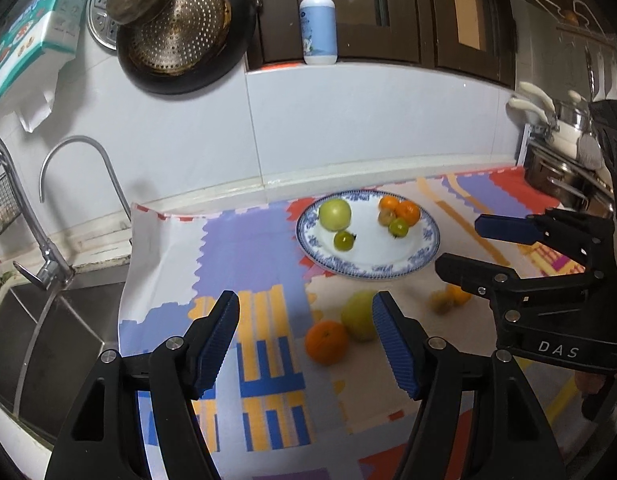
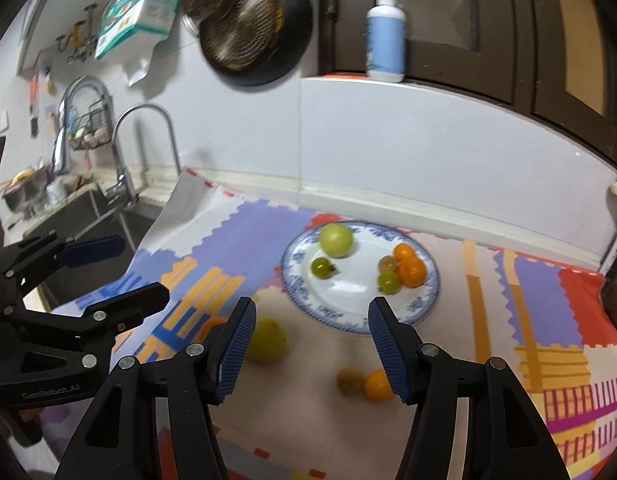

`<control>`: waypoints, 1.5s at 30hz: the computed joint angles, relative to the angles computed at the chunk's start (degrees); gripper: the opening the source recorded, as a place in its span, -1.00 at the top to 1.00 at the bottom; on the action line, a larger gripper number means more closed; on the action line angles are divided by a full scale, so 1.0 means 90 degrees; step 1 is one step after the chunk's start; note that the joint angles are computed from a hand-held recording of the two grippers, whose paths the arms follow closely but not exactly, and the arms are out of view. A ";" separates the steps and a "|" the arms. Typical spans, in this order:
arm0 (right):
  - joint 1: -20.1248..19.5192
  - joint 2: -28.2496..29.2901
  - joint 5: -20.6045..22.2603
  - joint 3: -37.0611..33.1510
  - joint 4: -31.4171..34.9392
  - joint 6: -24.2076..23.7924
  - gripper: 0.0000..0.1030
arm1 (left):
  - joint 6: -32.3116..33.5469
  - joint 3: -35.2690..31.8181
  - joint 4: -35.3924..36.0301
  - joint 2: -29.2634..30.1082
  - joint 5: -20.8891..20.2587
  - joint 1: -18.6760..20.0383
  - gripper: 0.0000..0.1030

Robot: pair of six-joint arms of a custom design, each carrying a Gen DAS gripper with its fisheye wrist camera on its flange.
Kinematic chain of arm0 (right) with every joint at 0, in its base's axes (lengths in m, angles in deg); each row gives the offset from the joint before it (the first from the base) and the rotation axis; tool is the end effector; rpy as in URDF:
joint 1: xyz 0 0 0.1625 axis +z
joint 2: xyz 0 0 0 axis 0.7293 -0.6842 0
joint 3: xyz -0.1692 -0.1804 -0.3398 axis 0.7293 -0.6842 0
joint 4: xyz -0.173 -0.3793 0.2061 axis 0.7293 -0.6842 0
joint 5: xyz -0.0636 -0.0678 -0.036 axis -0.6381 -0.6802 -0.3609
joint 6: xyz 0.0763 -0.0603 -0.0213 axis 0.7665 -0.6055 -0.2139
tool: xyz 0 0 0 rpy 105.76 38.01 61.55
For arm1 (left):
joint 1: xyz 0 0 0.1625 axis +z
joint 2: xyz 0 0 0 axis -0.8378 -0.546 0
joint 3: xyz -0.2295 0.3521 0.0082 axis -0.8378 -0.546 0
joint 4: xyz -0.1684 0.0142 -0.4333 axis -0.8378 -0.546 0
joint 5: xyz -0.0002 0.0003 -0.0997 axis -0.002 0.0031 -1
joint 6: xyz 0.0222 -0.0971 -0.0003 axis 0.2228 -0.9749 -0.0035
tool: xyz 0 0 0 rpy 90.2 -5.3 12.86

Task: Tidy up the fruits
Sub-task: 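Move both tools back from the plate toward the remaining fruits, then grasp an orange with the left tool while the right tool grasps the large green fruit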

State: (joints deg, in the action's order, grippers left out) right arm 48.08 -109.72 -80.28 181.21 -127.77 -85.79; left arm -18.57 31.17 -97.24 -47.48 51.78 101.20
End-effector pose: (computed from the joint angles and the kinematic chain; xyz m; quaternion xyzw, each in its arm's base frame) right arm 0.1863 -0.6826 0.1769 0.4789 -0.8239 0.2587 0.1579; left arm -0.2723 -0.5843 0.1031 0.1055 0.7939 -0.4279 0.4189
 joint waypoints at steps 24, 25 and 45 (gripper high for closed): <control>-0.0048 0.0564 -0.0964 -0.0123 0.0391 -0.0693 -0.15 | 0.1215 0.0040 -0.0274 0.0285 -0.0884 0.0657 -0.32; -0.0052 0.0579 -0.0960 -0.0123 0.0358 -0.0726 -0.15 | 0.1263 0.0023 -0.0291 0.0290 -0.0931 0.0684 -0.32; -0.0143 0.0999 -0.0167 -0.0934 0.1593 -0.0425 -0.15 | 0.1436 -0.0287 0.0031 0.0218 -0.2180 0.1100 -0.09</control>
State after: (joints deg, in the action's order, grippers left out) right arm 46.79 -100.73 -81.78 172.81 -113.43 -89.62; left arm -5.64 28.59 -96.96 -45.52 32.15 111.10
